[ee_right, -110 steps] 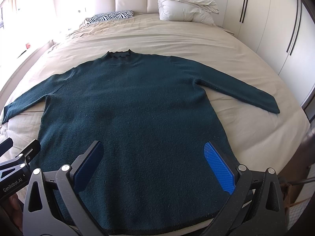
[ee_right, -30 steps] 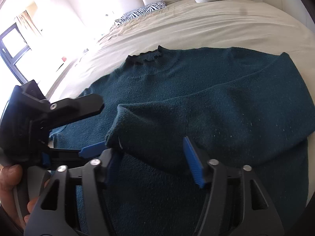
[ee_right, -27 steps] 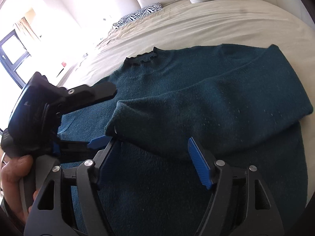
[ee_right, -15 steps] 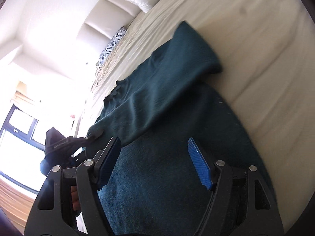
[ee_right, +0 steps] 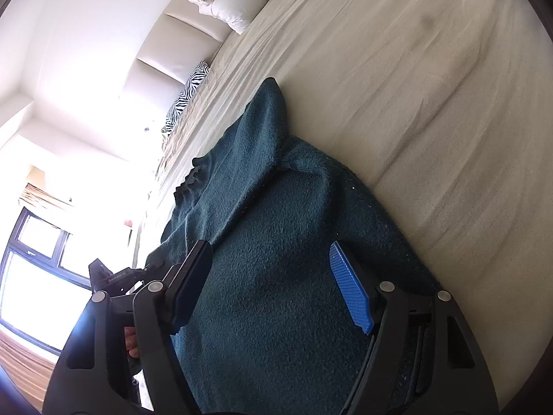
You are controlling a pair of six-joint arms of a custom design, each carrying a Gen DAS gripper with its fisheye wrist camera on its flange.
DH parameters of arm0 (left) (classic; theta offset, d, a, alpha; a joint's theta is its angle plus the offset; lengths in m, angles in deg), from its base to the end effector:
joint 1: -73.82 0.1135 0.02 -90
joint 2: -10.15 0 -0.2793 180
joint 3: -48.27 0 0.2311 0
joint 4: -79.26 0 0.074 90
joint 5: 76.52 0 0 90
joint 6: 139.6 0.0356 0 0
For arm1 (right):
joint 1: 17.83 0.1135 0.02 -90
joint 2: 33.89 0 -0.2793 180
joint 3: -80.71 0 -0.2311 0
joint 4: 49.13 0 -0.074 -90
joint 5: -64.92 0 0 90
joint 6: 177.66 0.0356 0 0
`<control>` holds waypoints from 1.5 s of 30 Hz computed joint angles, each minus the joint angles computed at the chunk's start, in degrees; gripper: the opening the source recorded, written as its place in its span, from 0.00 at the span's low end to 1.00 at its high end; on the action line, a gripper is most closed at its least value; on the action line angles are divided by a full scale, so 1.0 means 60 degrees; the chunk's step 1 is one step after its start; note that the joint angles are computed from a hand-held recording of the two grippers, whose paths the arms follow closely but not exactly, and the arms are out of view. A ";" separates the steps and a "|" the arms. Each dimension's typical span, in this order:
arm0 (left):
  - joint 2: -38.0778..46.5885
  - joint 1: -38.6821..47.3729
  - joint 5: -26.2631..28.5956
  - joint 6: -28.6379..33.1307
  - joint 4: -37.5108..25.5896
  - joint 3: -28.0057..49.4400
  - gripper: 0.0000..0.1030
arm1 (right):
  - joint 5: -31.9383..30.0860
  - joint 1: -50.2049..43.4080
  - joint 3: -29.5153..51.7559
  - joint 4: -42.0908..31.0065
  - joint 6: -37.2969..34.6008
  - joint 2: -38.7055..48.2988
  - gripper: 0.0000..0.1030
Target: Fold small clothes
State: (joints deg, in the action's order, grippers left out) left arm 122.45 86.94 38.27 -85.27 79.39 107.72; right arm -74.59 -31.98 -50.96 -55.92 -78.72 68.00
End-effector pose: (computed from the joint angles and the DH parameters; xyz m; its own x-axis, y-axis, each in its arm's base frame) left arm 0.3247 0.0604 0.1031 -0.6536 -0.6959 -0.2975 -0.4183 0.6598 -0.6242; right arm 0.2615 -0.0380 0.1165 -0.8645 0.3220 -0.3860 -0.0726 0.6798 0.7298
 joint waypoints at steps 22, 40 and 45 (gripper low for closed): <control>0.0970 0.0264 0.0210 0.0200 0.2447 -0.0513 0.14 | -0.0568 0.1663 0.7706 -0.4090 0.1096 0.3762 0.69; 0.1785 0.0462 0.0530 0.0282 0.4988 -0.1281 0.13 | -0.1458 0.1448 0.8087 -0.4982 0.0052 0.4331 0.68; 0.0310 0.0574 0.0147 0.0416 0.3991 -0.1972 0.44 | -0.1904 0.0608 0.5634 -0.5168 -0.0710 0.2609 0.68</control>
State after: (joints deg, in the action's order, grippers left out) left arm 124.31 90.39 39.15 -82.77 103.34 95.89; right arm -86.02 -28.33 -17.16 -86.93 -82.99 83.66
